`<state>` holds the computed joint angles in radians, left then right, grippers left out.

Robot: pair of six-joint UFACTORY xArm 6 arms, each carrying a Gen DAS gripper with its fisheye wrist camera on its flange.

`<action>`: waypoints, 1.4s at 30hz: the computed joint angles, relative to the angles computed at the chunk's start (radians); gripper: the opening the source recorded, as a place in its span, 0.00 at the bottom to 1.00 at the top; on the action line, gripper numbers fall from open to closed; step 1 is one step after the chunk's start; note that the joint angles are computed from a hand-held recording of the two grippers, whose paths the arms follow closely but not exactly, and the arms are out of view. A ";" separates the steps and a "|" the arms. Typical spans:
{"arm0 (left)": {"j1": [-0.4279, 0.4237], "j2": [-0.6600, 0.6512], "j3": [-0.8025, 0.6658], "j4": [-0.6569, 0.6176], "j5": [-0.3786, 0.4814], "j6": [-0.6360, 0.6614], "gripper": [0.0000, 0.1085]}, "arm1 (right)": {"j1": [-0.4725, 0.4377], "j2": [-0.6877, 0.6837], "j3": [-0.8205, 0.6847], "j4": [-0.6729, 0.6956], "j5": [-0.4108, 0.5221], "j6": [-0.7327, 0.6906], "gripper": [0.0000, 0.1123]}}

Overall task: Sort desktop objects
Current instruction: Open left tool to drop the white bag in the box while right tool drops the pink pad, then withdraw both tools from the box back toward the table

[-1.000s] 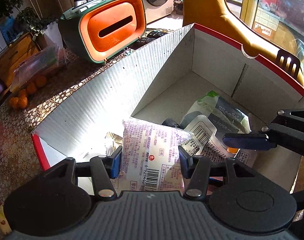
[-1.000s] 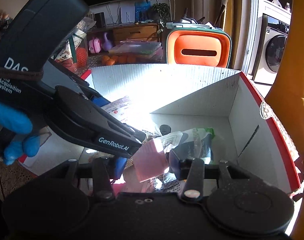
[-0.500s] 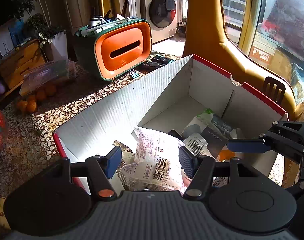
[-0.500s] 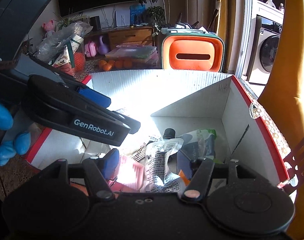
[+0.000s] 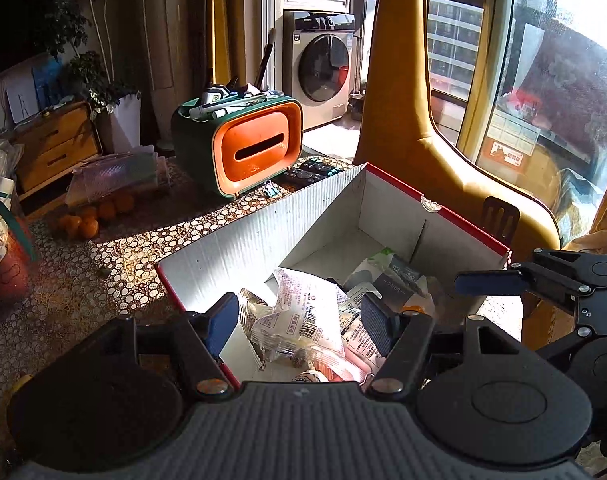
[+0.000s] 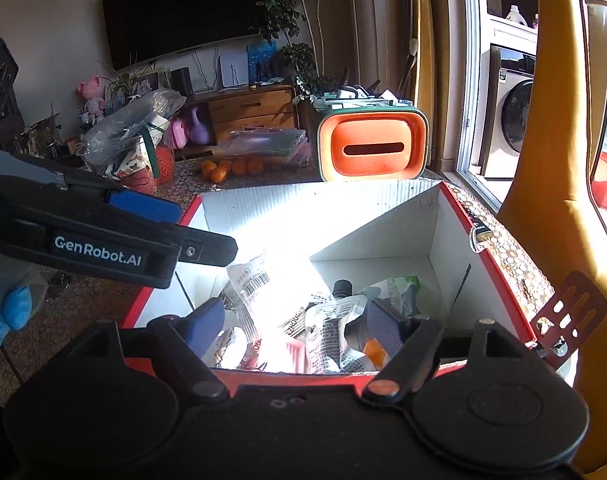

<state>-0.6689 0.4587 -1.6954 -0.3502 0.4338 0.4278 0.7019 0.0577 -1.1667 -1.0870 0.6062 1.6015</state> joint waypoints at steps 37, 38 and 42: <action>0.201 -0.517 0.647 -0.780 -0.199 0.754 0.75 | 0.220 0.282 -0.415 0.023 0.179 0.039 0.86; 0.206 -0.522 0.654 -0.808 -0.205 0.785 0.75 | 0.220 0.294 -0.432 0.026 0.177 0.033 0.86; 0.235 -0.531 0.676 -0.895 -0.216 0.866 0.78 | 0.225 0.361 -0.521 0.049 0.180 -0.023 0.88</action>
